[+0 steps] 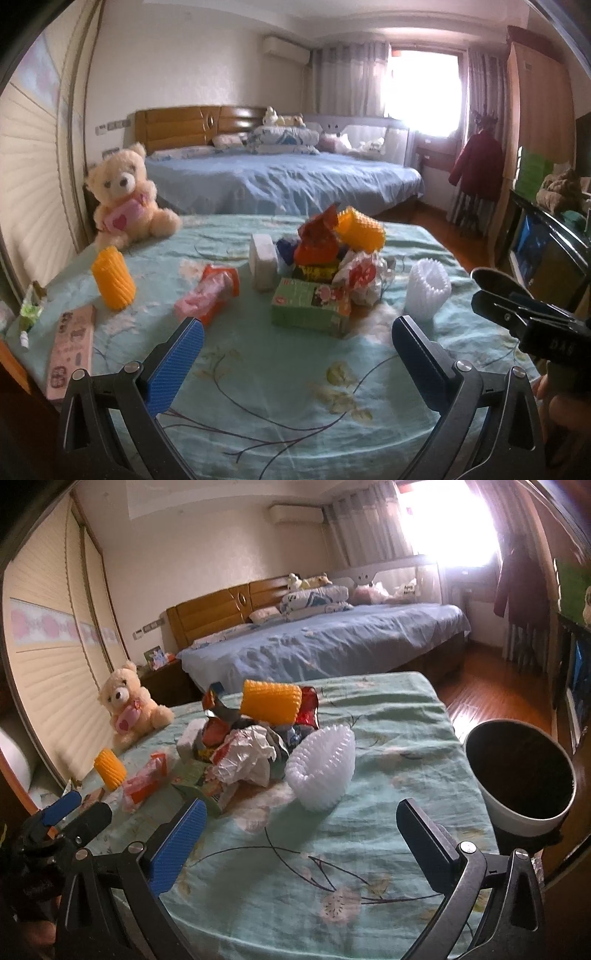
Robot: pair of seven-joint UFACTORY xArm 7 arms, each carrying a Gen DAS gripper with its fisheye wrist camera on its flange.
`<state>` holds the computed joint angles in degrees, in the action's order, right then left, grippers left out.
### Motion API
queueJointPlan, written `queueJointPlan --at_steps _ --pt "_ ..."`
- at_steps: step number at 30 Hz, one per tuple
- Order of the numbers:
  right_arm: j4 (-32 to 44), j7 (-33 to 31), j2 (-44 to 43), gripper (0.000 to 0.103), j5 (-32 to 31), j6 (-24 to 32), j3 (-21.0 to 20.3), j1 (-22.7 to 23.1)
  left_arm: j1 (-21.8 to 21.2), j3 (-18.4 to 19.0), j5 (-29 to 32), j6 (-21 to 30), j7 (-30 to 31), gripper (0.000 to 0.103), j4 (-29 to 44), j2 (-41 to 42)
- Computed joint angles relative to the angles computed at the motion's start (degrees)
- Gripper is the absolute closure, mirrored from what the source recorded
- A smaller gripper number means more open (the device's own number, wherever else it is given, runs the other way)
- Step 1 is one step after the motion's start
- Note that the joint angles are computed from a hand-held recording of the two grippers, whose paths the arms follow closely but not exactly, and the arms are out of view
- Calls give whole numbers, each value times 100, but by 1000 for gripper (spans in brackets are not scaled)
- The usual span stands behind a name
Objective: Collect trash
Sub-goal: 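Grasp the green milk carton with the left tool while the right tool grasps the white foam net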
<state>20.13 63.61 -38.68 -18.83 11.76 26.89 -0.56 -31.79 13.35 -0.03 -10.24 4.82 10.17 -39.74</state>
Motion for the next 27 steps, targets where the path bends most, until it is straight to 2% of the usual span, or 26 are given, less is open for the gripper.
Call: queueJointPlan --at_steps 6,9,11,14,16,19,20,21,24,27 --pt "214 -183 586 1 -70 -79 -149 -105 -876 835 -139 277 217 1 740 985" --pt "289 -278 875 3 -67 -184 -282 -103 -1167 1098 -284 350 381 1 1044 1340" --pt "335 -328 1055 5 -59 -242 -358 -103 -1558 1434 -420 439 564 1 1305 1617" --pt "414 -374 1318 7 -46 -297 -452 -112 -1807 1571 -633 371 775 1 1604 2057" --pt "467 -401 1502 8 -46 -378 -520 -133 -2057 1743 -770 503 915 1 1908 2411" --pt "553 -527 1735 15 68 -361 -752 17 -2121 1702 -997 687 1063 1 2187 2765" --pt "546 -602 1785 16 159 -396 -887 132 -2245 1790 -1106 798 1166 1 2313 2890" --pt "548 -678 1840 17 245 -435 -998 226 -2185 1711 -1170 852 1209 1 2387 2974" --pt "613 -831 1971 28 342 -385 -1106 309 -1400 960 -790 1048 793 1 2641 3353" --pt "631 -1066 2087 45 549 -437 -1348 525 -1390 890 -1234 1144 1092 1 2818 3496"
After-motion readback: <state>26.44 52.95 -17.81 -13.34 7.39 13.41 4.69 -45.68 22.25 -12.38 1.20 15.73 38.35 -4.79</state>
